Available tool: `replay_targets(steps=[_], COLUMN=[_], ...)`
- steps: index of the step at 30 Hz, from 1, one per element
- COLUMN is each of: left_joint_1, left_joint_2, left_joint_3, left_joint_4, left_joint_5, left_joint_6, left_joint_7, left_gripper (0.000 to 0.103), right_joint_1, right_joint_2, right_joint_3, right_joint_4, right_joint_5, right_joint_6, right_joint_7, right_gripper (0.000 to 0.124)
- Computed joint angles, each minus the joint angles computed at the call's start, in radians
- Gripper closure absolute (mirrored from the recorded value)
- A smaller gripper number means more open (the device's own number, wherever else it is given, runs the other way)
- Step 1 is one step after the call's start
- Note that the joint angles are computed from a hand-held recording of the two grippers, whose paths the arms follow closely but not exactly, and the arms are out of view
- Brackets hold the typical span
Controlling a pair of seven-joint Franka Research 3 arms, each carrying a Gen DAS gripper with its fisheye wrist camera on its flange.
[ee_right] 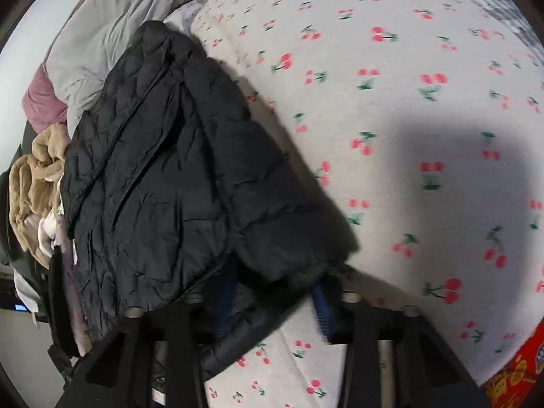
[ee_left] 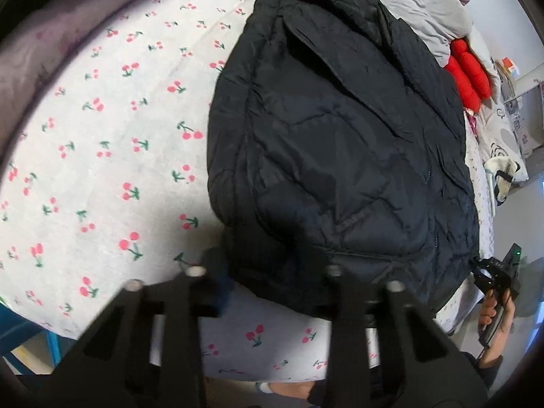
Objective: Fold large clothes
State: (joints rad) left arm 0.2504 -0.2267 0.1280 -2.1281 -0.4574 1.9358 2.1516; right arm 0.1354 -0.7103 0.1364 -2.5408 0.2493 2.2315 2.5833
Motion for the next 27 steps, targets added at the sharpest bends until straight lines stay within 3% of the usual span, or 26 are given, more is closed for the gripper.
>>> replay_targets(steps=[1,3,8,13,19,22,25,27], left_joint_1=[0.000,0.000,0.006,0.018,0.021,0.031,0.054,0.072], left_joint_2=[-0.005,-0.018,-0.037,-0.056,-0.129,-0.157,-0.169,-0.183], left_joint_3=[0.000,0.005,0.039,0.048,0.092,0.148,0.206,0.233], left_joint_4=[-0.004,-0.008,0.015,0.013,0.009,0.026,0.070,0.097], left_joint_5=[-0.003,-0.017,-0.085,-0.074,-0.117,-0.164,-0.201,-0.217], left_joint_6=[0.006,0.017,-0.010,-0.007,-0.049,-0.127,-0.258,-0.321], left_joint_7=[0.004,0.009,0.039,0.071,0.110,0.130,0.137,0.160], left_gripper=[0.088,0.094,0.095,0.096,0.096,0.097,0.097,0.097], right_joint_1=[0.002,-0.006,-0.022,-0.011,0.013,0.031,0.039,0.029], right_joint_2=[0.004,0.010,-0.036,-0.069,-0.203,-0.315,-0.434,-0.488], right_joint_3=[0.003,0.019,0.051,0.068,0.106,0.145,0.188,0.220], right_joint_4=[0.002,0.017,0.013,0.017,-0.054,-0.120,-0.175,-0.172], right_joint_5=[-0.001,-0.023,-0.059,-0.077,-0.063,-0.043,-0.020,-0.027], right_joint_6=[0.013,0.017,0.075,0.106,0.260,0.345,0.397,0.388], right_joint_7=[-0.003,0.006,0.062,0.083,0.114,0.147,0.205,0.236], right_gripper=[0.113,0.116,0.118,0.119,0.120,0.120,0.120,0.120])
